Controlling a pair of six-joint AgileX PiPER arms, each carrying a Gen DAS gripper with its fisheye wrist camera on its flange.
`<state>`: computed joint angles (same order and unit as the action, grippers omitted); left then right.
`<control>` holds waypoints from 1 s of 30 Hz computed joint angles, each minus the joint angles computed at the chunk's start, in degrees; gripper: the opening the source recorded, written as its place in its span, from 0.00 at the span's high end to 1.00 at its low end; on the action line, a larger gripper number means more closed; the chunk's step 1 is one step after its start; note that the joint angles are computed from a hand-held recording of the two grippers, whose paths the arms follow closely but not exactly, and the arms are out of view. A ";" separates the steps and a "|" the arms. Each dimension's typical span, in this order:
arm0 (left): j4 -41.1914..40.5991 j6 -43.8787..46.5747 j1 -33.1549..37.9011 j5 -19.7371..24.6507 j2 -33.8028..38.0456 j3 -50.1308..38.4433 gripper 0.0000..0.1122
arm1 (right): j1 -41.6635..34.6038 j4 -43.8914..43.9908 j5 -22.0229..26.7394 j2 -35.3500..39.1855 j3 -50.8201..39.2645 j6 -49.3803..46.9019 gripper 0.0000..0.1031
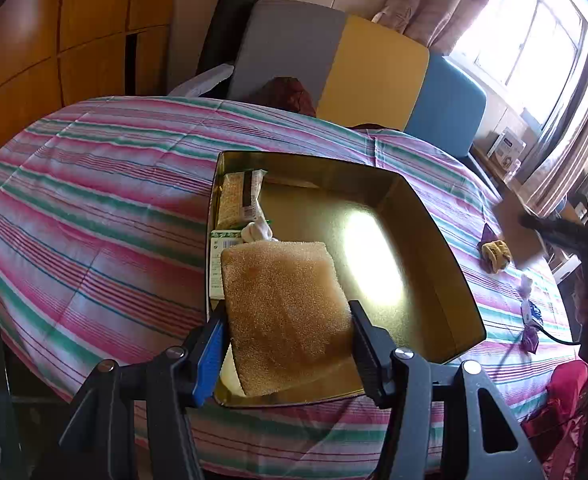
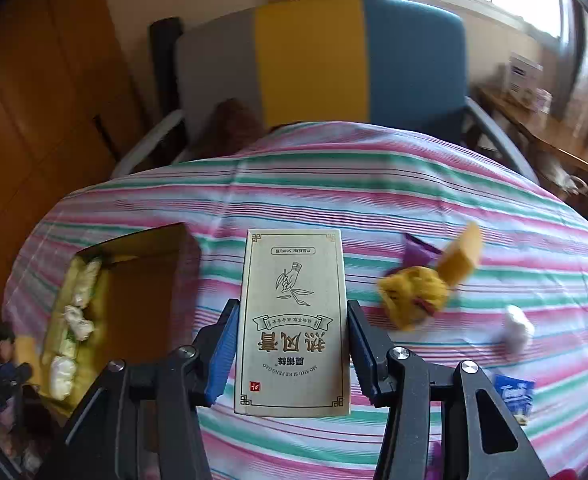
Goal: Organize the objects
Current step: 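Carry the yellow sponge over the tray with the left gripper, then release the sponge in the tray while the right gripper drops the cream box there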
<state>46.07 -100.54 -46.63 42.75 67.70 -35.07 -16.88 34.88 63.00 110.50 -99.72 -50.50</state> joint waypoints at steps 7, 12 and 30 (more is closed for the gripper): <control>0.95 -2.55 0.15 -1.56 -4.08 3.88 0.49 | 20.47 -3.04 3.18 -0.58 4.04 9.42 0.50; 0.49 -3.39 1.77 -3.17 -6.98 7.06 0.49 | 32.20 -9.13 0.05 7.71 -2.21 23.78 0.50; -0.36 -2.95 5.30 -4.28 -10.98 10.49 0.49 | 33.81 -1.55 -1.32 12.56 -5.20 28.16 0.31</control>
<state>45.72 -103.49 -41.33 38.47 56.72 -24.58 16.93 33.33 61.68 123.07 -104.92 -22.33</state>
